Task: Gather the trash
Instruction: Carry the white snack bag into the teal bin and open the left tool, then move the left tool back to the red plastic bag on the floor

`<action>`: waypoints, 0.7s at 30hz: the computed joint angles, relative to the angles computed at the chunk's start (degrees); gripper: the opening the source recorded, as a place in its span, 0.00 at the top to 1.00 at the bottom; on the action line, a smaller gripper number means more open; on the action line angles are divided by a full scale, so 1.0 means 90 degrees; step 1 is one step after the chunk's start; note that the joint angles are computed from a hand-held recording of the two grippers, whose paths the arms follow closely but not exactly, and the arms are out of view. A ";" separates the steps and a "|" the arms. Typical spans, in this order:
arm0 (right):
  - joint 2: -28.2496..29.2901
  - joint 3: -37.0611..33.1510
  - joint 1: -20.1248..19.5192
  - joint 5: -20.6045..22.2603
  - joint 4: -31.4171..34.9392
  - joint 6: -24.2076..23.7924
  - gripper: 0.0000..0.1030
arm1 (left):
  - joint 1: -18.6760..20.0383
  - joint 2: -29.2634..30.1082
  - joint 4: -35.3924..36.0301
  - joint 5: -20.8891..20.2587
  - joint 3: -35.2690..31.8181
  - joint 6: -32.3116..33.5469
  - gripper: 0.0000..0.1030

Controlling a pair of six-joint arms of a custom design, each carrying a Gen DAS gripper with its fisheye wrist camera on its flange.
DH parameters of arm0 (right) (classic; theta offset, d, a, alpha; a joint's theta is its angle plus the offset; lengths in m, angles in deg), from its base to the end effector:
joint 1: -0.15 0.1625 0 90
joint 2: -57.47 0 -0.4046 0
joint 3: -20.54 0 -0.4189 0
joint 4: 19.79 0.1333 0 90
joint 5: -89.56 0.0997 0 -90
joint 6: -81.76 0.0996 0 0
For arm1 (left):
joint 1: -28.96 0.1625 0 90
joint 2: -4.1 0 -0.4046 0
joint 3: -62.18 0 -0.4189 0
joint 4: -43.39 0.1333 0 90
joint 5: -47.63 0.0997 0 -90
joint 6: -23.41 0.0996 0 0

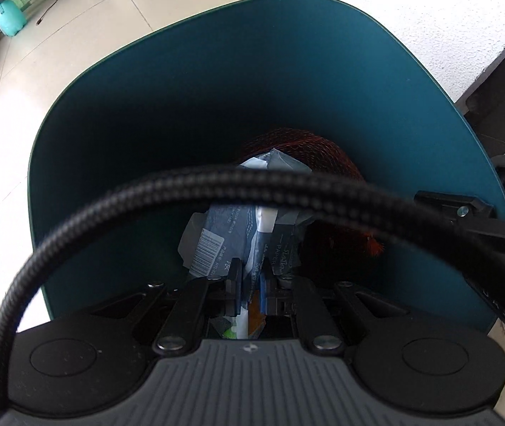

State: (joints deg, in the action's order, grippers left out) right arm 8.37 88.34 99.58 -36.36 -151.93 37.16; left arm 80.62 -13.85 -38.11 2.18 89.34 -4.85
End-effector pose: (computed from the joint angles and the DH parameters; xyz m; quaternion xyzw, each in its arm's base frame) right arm 0.2025 -0.7624 0.2997 0.3673 -0.8583 0.0930 0.3462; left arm -0.3814 -0.8098 0.1222 0.1384 0.9057 -0.0866 0.3912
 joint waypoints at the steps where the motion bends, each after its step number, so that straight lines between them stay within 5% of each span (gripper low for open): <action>1: -0.0015 0.0013 -0.0003 0.0006 -0.0002 -0.0003 0.90 | 0.0015 -0.0002 0.0005 -0.0074 -0.0004 0.0000 0.91; 5: -0.0022 0.0027 -0.0005 0.0004 -0.0019 -0.0006 0.90 | 0.0096 0.0004 -0.0003 -0.0385 -0.0103 0.0057 0.78; 9: -0.0021 0.0039 -0.0014 -0.0005 -0.0048 -0.0050 0.90 | 0.0013 -0.0571 -0.1152 -0.0303 0.1022 0.0419 0.29; 15: -0.0013 0.0087 0.0006 -0.0066 -0.0120 -0.0060 0.90 | -0.0123 -0.1260 -0.2157 -0.0408 0.2075 0.0547 0.28; 21: 0.0009 0.0106 0.0028 -0.0119 -0.0166 -0.0055 0.90 | -0.0341 -0.2078 -0.2613 -0.0054 0.3050 0.0525 0.28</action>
